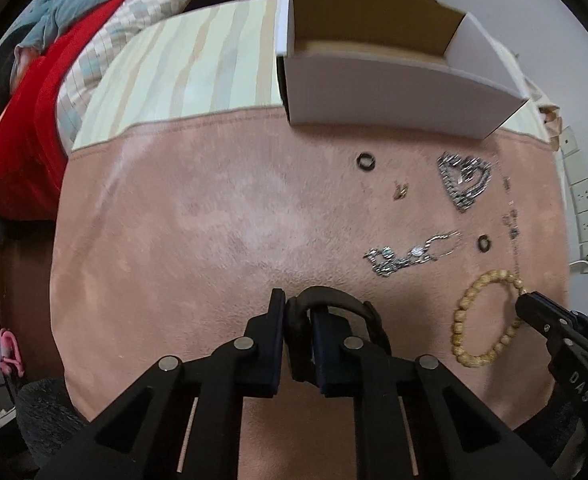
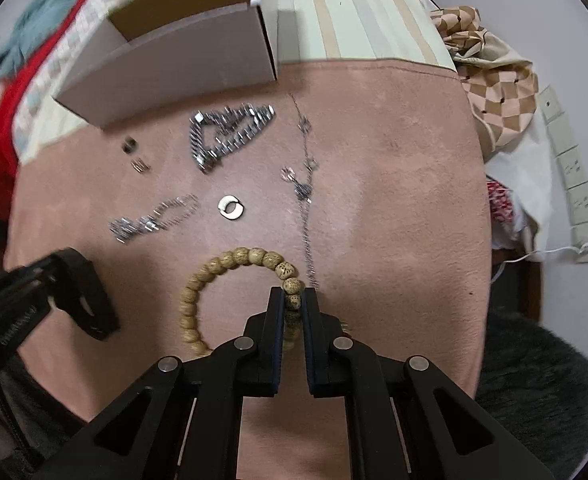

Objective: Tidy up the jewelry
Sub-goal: 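Carry the band and bracelet into the white box and open both tools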

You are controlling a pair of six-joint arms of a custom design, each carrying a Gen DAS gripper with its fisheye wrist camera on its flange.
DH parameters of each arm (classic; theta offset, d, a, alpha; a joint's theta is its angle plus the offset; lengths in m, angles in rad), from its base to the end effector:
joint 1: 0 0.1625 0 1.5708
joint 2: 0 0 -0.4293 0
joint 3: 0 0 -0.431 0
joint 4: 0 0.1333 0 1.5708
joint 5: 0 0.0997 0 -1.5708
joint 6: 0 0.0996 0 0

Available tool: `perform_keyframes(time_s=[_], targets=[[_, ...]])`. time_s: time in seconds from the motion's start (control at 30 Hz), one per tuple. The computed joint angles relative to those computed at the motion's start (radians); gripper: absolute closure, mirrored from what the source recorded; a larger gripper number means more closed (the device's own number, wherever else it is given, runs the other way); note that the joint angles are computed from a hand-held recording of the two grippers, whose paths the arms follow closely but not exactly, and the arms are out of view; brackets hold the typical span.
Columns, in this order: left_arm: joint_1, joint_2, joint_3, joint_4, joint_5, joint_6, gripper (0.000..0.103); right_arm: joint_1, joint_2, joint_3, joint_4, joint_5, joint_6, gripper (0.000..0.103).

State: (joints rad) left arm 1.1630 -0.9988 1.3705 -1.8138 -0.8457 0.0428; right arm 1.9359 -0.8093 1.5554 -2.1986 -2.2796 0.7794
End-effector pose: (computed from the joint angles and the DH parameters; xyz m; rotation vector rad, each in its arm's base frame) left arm -0.1038 -0.7430 0.2802 0.5950 2.3326 -0.0132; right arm 0.3149 -0.6320 0.0938 -0.4530 -2.4177 0.3703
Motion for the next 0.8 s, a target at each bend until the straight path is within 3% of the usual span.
perform_keyframes(time_s=[0.17, 0.37, 0.6, 0.8], targets=[[-0.014, -0.015, -0.036, -0.007, -0.040, 0.022, 0.093, 0.024, -0.028, -0.003, -0.095, 0.035, -0.053, 0.094], [-0.067, 0.035, -0.127, -0.022, -0.098, 0.009, 0.093, 0.063, -0.014, -0.088, -0.132, 0.018, -0.138, 0.094], [-0.080, 0.158, -0.327, -0.035, -0.128, 0.048, 0.093, 0.072, 0.051, -0.278, -0.154, -0.036, -0.317, 0.094], [-0.063, 0.303, -0.541, 0.041, -0.151, 0.017, 0.093, 0.033, 0.146, -0.444, -0.135, -0.035, -0.425, 0.094]])
